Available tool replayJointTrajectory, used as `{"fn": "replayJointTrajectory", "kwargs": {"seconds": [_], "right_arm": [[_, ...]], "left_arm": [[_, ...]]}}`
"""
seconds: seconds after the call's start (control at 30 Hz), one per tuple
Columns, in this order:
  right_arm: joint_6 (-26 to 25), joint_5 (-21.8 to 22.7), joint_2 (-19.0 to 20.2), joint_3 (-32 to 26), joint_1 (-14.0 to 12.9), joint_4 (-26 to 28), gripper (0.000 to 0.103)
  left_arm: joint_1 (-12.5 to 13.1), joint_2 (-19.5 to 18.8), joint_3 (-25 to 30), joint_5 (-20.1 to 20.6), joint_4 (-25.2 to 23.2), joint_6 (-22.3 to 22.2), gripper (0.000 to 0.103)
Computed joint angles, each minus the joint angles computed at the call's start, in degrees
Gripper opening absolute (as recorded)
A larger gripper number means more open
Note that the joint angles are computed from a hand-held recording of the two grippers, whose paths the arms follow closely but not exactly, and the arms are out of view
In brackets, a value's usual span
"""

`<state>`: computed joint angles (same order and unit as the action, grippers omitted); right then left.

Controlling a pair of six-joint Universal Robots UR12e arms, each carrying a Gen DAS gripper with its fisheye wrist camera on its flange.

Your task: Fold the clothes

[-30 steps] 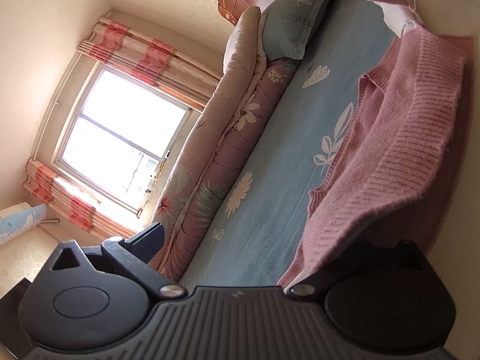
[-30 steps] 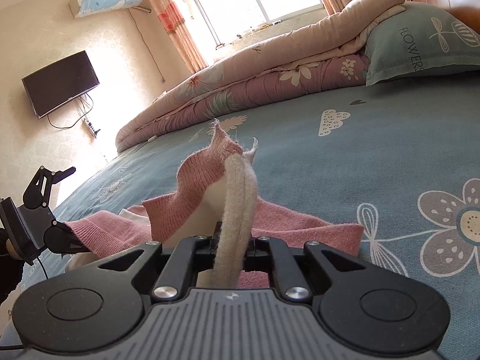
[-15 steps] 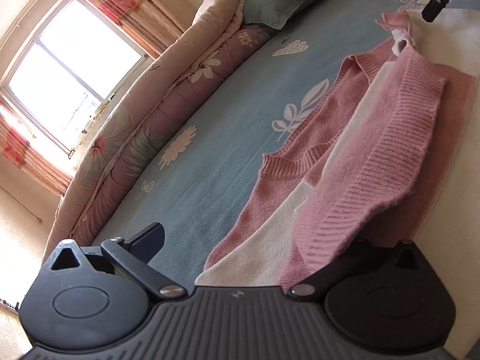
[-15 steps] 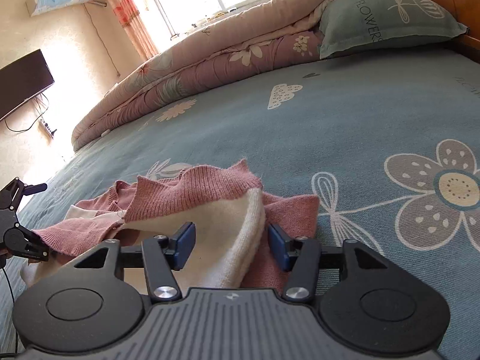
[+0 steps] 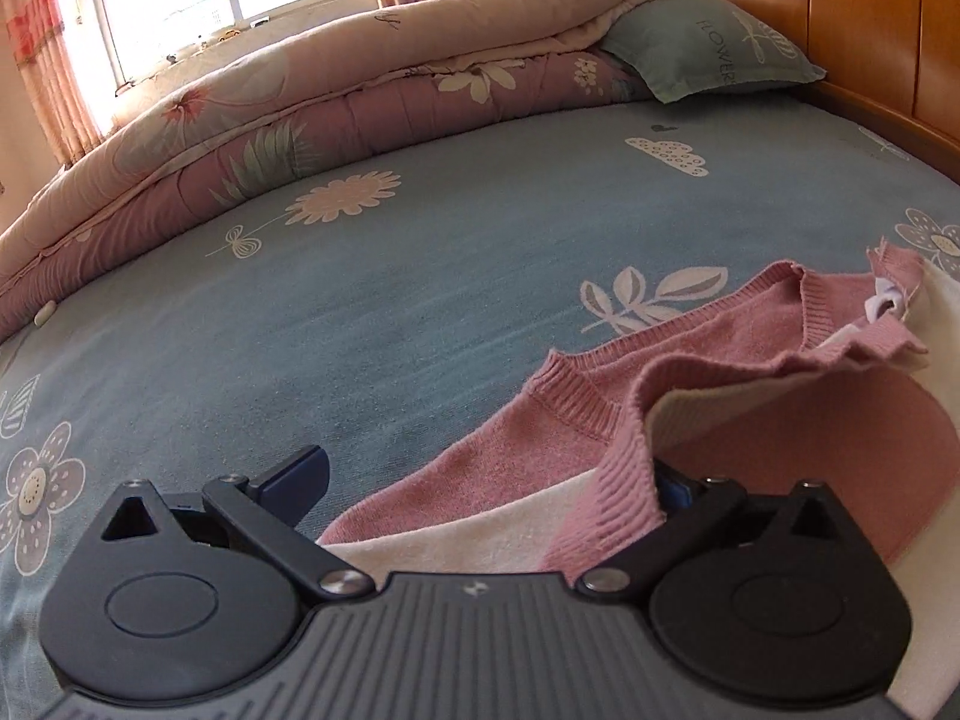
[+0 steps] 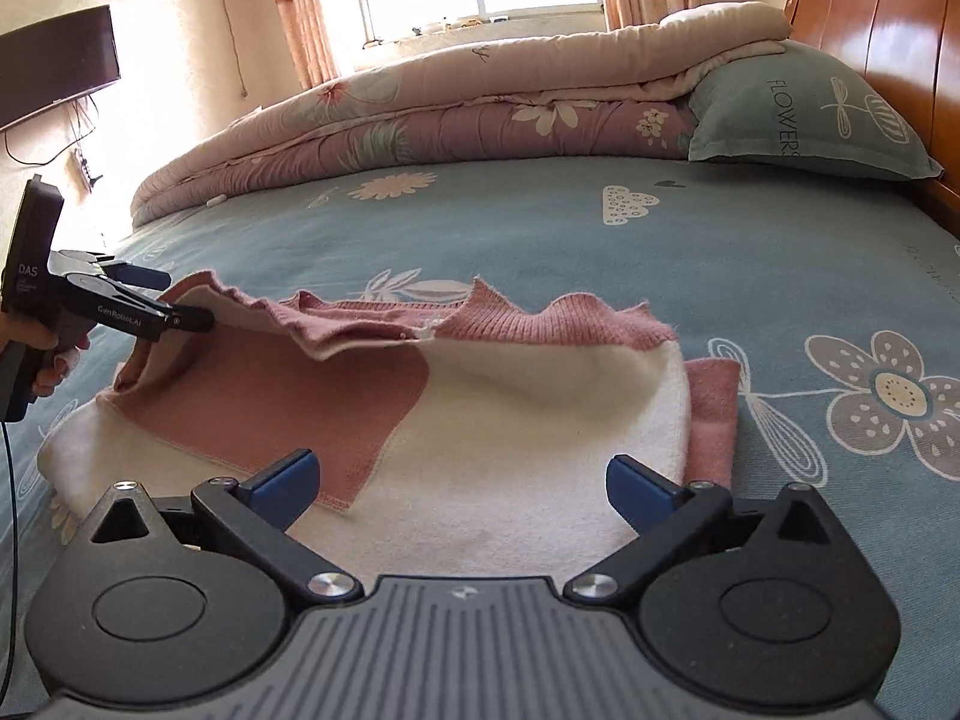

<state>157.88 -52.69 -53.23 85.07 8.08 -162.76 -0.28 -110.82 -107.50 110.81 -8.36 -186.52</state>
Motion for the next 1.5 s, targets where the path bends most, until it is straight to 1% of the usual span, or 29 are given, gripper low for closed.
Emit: {"fn": "replayJointTrajectory", "kwargs": {"seconds": [0.07,0.1,0.13,0.17,0.23,0.3,0.37,0.43,0.53,0.63,0.7,0.73,0.87,0.93,0.97,1.0,1.03,1.1,1.2,1.23,1.3,1.37,1.43,1.47,1.5], "right_arm": [[0.7,-1.6,-0.1,0.5,0.7,0.2,0.103],[1.1,-2.5,-0.1,0.8,1.0,0.2,0.103],[1.6,-3.6,0.0,1.1,1.3,-0.3,0.103],[2.0,-4.7,0.0,1.3,1.6,-0.8,0.103],[3.2,-5.3,0.1,2.1,1.7,-3.2,0.103],[4.8,-4.9,0.2,3.0,1.6,-5.9,0.103],[4.7,-3.4,0.4,3.6,1.3,-7.6,0.103],[3.8,-2.3,0.5,4.2,1.1,-9.1,0.103],[3.0,-0.3,0.4,4.9,0.6,-10.0,0.103],[4.8,2.3,0.4,5.0,-0.1,-9.9,0.103],[5.6,3.3,0.4,5.0,-0.4,-9.8,0.103],[5.6,3.4,0.3,5.0,-0.4,-9.8,0.103],[4.5,2.5,0.1,5.4,-0.2,-9.8,0.103],[3.5,1.9,0.0,5.7,-0.1,-9.8,0.103],[3.1,1.8,0.0,5.7,0.0,-9.8,0.103],[3.0,1.8,0.0,5.7,0.0,-9.7,0.103],[2.8,1.8,0.0,5.8,0.0,-9.6,0.103],[2.9,1.8,0.0,5.9,-0.1,-9.7,0.103],[3.2,2.0,-0.4,6.0,-0.1,-9.3,0.103],[3.0,3.1,-0.8,6.2,-0.3,-8.7,0.103],[1.3,6.8,-1.2,6.4,-0.7,-7.3,0.103],[-3.1,8.6,-1.9,6.7,-0.9,-4.5,0.103],[-6.6,4.6,-2.7,7.2,-0.4,-4.0,0.103],[-8.0,2.3,-3.1,7.5,-0.2,-4.1,0.103],[-8.0,-0.5,-3.3,7.7,-0.2,-4.8,0.103]], "left_arm": [[0.4,0.7,-0.2,-1.6,-0.8,-0.2,0.102],[0.8,1.2,-0.4,-2.9,-1.3,-0.8,0.102],[1.4,1.8,-0.6,-4.6,-1.9,-2.5,0.102],[2.4,2.6,-0.9,-6.8,-3.0,-5.4,0.102],[4.2,3.6,-1.1,-10.3,-5.0,-10.9,0.102],[5.0,4.2,-1.2,-10.3,-6.0,-14.7,0.102],[5.7,4.7,-1.4,-10.5,-6.5,-18.0,0.102],[6.0,5.5,-2.4,-12.0,-4.0,-19.7,0.102],[5.0,6.6,-4.1,-13.2,0.0,-17.8,0.102],[3.7,7.4,-6.0,-15.9,4.6,-14.6,0.102],[2.6,7.4,-6.9,-17.0,6.3,-12.0,0.102],[2.2,7.3,-7.2,-17.3,6.3,-11.1,0.102],[1.3,6.8,-8.2,-18.0,1.5,-11.5,0.102],[1.0,7.1,-9.6,-17.4,-0.5,-14.6,0.102],[1.0,7.5,-10.9,-18.0,-0.5,-16.8,0.102],[0.8,7.8,-12.4,-18.2,0.9,-18.2,0.102],[0.3,8.1,-13.6,-17.6,2.7,-17.9,0.102],[-0.9,8.8,-13.8,-16.5,1.4,-16.0,0.102],[-1.6,9.0,-12.4,-15.7,-0.1,-13.9,0.102],[-1.7,9.0,-12.1,-15.8,0.1,-13.4,0.102],[-1.6,8.5,-11.9,-17.1,2.0,-13.7,0.102],[-2.0,8.0,-11.5,-16.3,1.1,-14.5,0.102],[-2.5,7.9,-11.7,-14.8,-1.6,-15.9,0.102],[-2.8,8.0,-12.3,-14.1,-1.7,-16.8,0.102],[-3.1,8.2,-12.9,-13.3,-1.4,-17.0,0.102]]}}
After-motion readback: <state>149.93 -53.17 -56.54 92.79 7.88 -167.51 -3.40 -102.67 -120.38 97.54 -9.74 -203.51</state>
